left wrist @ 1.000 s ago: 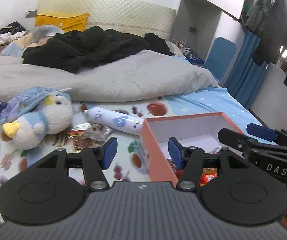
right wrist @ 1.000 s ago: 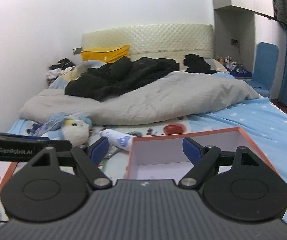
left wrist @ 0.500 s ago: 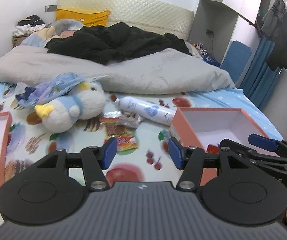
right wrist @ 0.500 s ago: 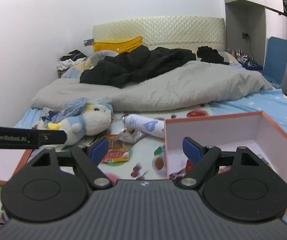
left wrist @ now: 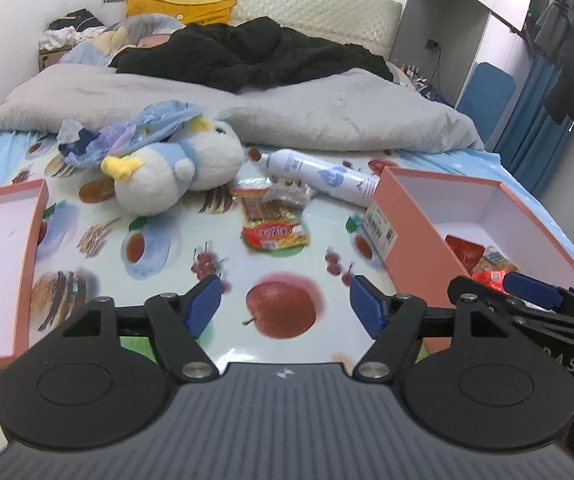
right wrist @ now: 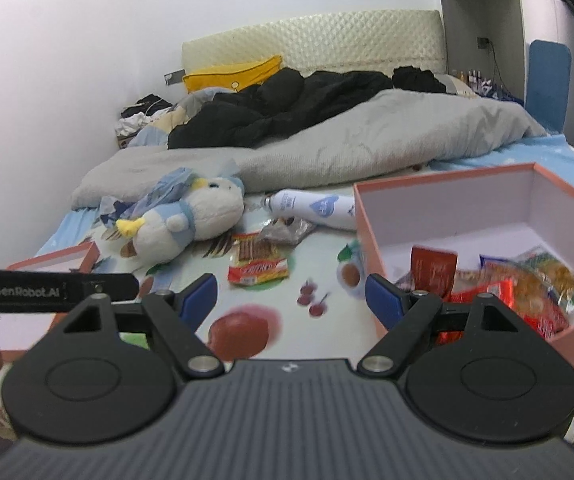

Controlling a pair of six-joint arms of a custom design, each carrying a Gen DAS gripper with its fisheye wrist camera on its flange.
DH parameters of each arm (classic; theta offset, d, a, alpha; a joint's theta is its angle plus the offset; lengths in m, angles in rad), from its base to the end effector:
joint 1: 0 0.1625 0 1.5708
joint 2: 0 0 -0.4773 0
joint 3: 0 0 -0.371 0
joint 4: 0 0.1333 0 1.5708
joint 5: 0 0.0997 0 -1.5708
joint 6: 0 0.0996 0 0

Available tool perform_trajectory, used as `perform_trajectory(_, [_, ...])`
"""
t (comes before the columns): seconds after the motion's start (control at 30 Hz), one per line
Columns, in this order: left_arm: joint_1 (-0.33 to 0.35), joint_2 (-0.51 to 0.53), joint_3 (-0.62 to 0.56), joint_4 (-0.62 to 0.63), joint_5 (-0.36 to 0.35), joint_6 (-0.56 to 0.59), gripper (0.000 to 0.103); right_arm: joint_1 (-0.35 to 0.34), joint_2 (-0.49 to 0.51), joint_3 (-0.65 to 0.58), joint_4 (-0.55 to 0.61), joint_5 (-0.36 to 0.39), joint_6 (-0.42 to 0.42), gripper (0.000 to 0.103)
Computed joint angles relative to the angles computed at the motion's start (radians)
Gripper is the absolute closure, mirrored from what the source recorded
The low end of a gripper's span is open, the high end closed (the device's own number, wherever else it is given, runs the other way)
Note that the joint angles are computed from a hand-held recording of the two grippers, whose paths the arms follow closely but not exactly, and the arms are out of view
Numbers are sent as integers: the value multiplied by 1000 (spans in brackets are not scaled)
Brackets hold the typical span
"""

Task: Organize snacks
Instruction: 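Withdraw both open tools from the box back toward the snack pile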

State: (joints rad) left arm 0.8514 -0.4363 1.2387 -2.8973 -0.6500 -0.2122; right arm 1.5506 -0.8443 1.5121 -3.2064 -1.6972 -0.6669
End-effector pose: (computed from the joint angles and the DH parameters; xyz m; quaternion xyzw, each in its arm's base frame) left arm -0.3718 -0.7470 0.0951 0.1057 0.8665 -0.4001 0.2792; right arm 0.1056 -0.7486 0.3156 0.2528 -0.8470 0.4183 0.2090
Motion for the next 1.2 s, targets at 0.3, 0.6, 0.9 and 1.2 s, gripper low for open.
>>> perform_trajectory(0.3, [16,-12,48,-5,-14,-30,25,-4,-1,32,-31,-24,2,20])
perform_trajectory(0.6, [61,25,-23,64,-30,-29,25,-3,40,-28,-6,-25,-12,21])
perform_trajectory(0.9, [130,92,-171,121,-126,-37,27,5,134,-179,52,-32,-13,27])
perform_trajectory(1.2, [197,218,-432,176,-194,54,34,16,267,-416,206,-41,-20,38])
